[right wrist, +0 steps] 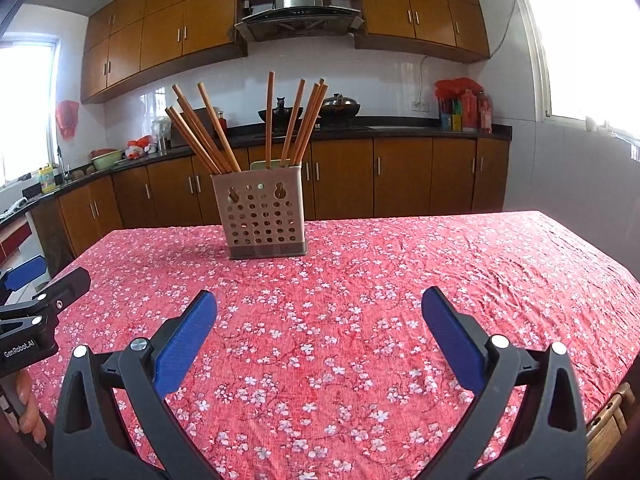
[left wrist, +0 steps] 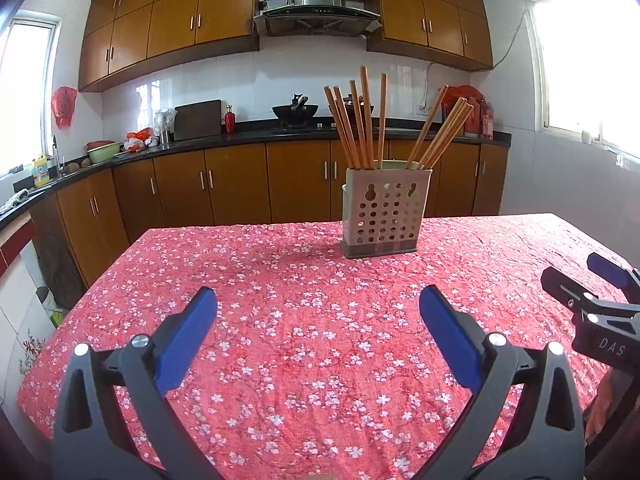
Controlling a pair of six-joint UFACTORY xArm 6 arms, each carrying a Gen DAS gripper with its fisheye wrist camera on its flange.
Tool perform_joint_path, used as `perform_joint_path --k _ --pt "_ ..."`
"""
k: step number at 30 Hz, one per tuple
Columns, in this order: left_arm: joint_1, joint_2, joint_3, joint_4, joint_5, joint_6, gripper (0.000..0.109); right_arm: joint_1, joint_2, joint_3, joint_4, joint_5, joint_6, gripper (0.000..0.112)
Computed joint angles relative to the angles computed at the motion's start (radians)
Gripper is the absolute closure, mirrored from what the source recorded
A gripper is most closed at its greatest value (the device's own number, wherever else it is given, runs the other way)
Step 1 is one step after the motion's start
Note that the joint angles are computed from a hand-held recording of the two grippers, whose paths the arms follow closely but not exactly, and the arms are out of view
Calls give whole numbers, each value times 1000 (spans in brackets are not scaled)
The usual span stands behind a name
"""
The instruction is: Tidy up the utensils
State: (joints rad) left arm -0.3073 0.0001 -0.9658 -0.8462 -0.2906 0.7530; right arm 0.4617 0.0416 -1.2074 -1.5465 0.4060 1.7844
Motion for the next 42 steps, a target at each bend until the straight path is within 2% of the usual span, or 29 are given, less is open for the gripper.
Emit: perform_joint_path --k 8,25,42 --pt "-10 8 -20 -67 8 63 10 -4 1 4 11 -8 7 11" --pt "-4 9 -11 -30 7 27 10 -8 -5 11 14 -15 7 11" --pt "-16 16 -23 -80 6 70 10 -9 -5 10 16 -15 4 11"
